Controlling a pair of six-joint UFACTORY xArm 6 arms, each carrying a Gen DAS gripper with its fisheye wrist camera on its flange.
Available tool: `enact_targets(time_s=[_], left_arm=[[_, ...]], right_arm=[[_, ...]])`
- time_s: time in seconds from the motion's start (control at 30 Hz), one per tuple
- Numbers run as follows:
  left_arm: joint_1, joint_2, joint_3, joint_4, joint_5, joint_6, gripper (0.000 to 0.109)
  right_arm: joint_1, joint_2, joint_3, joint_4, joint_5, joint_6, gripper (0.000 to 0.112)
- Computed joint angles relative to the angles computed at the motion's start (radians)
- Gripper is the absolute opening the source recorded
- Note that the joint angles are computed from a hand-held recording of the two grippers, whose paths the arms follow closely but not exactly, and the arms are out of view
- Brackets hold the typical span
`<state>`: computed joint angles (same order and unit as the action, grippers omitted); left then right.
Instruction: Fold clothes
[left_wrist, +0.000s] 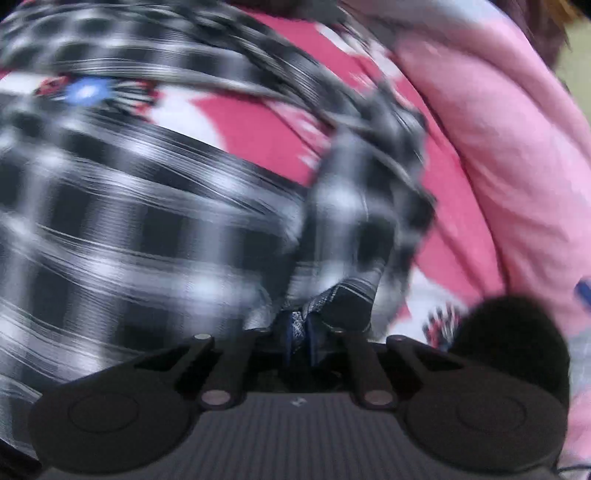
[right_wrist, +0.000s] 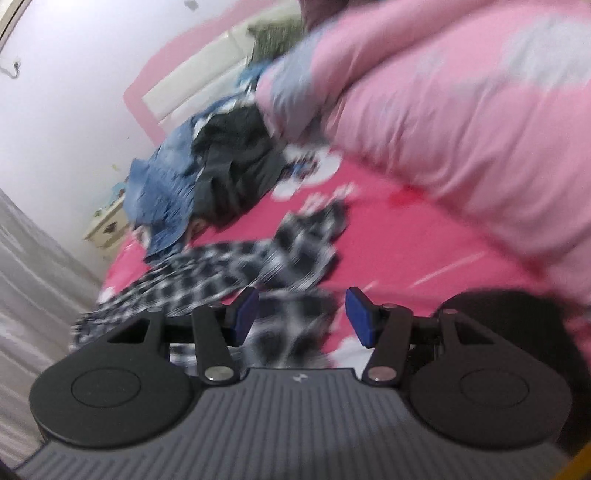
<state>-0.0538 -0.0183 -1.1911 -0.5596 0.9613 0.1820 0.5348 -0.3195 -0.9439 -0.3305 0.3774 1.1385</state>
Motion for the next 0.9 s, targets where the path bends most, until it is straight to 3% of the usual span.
enact_targets(time_s=[0.1,0.2,0.3,0.37,0.4,0.43,0.47,0.6,0.67,0.77,0.9], left_arm=[[0.044,0.022,-0.006,-0.058,-0.002,0.002,0.008],[0.064,0.038,-0.002,-0.107,-0.020,-0.005,0.006],[0.087,0.057,-0.014,-0.105,-0.028,-0.005,0.003],[0.114,0.074,-0.033,-0.133,0.012,0.000,0.003],[0.122,0.077,-0.037,-0.144,0.025,0.002,0.003],[0.124,0.069,-0.034,-0.138,0.021,0.012,0.003],[0.121,0.052,-0.025,-0.121,0.007,0.029,0.004],[0.090,-0.085,0.050,-0.026,-0.089,0.192,0.027],[0.068,-0.130,0.057,-0.053,-0.070,0.316,0.043],[0.013,-0.136,0.037,-0.084,-0.045,0.409,0.049],[-0.080,-0.090,0.033,0.090,-0.153,0.282,0.044]], right_arm=[[-0.002,0.115,-0.063,0.288,-0.016,-0.211,0.054],[-0.007,0.250,-0.175,0.515,0.076,-0.359,0.056],[-0.019,0.365,-0.282,0.551,0.171,-0.387,0.057],[-0.023,0.422,-0.326,0.573,0.197,-0.413,0.057],[-0.024,0.446,-0.340,0.600,0.199,-0.440,0.051],[-0.025,0.469,-0.354,0.626,0.204,-0.465,0.020],[-0.025,0.479,-0.364,0.658,0.212,-0.478,0.007],[-0.016,0.430,-0.329,0.667,0.107,-0.460,0.003],[-0.012,0.424,-0.338,0.743,0.062,-0.502,0.003],[-0.002,0.479,-0.420,0.879,0.059,-0.619,0.004],[0.016,0.597,-0.580,1.092,0.116,-0.834,0.007]])
